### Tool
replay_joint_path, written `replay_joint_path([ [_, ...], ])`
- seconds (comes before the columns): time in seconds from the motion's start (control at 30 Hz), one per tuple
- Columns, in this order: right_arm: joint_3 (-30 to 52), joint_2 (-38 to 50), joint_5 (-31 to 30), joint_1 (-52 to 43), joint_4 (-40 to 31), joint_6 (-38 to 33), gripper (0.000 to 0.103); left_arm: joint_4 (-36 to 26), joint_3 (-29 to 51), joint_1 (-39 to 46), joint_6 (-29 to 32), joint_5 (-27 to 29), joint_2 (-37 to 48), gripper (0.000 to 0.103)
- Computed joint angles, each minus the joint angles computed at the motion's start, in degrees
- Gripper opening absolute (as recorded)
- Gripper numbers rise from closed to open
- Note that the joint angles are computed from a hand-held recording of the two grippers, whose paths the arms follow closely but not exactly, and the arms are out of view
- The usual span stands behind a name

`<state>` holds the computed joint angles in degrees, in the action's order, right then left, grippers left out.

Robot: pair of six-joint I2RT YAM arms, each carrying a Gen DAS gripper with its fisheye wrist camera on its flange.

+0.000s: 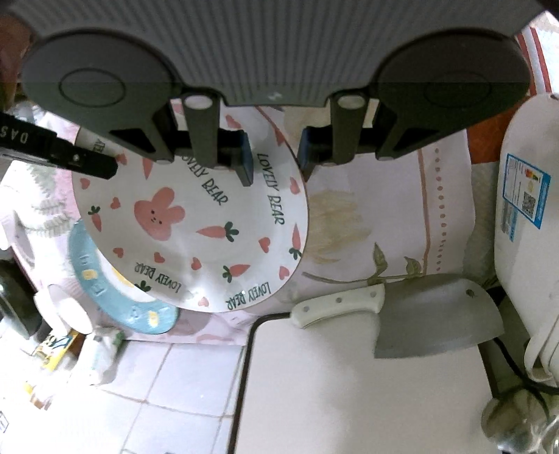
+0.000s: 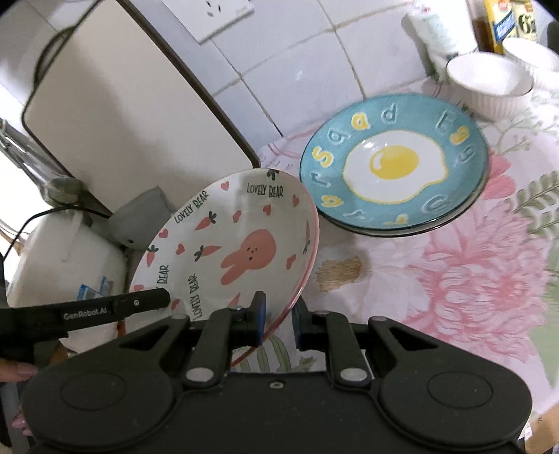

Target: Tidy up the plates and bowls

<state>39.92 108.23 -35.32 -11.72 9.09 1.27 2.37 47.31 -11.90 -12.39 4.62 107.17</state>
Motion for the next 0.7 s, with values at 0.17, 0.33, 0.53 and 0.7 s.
replay_joint_path([
  [0.17, -0.82, -5.02, -0.76, -4.48, -4.72, -2.15, 0.021, -2.00, 1.70, -4.23, -1.35, -1.70, -2.03, 0.024],
  [0.33, 1.46, -6.97, -3.24, -9.56, -9.54, -5.81, 0.022, -2.87, 3.71, -8.13, -2.51, -3.12, -3.40, 0.024],
  [0.53, 6.19, -4.24, -5.15, -13.78, -12.70, -6.42, 0.022, -5.53, 9.79, -11.19, -4.80, -3.81, 0.23, 0.024],
  [0.7, 12.51, -0.33, -5.71, -15.94, -17.48, -8.65, 0.022, -7.27, 15.09, -12.78, -6.53, -3.64, 4.32, 0.024],
])
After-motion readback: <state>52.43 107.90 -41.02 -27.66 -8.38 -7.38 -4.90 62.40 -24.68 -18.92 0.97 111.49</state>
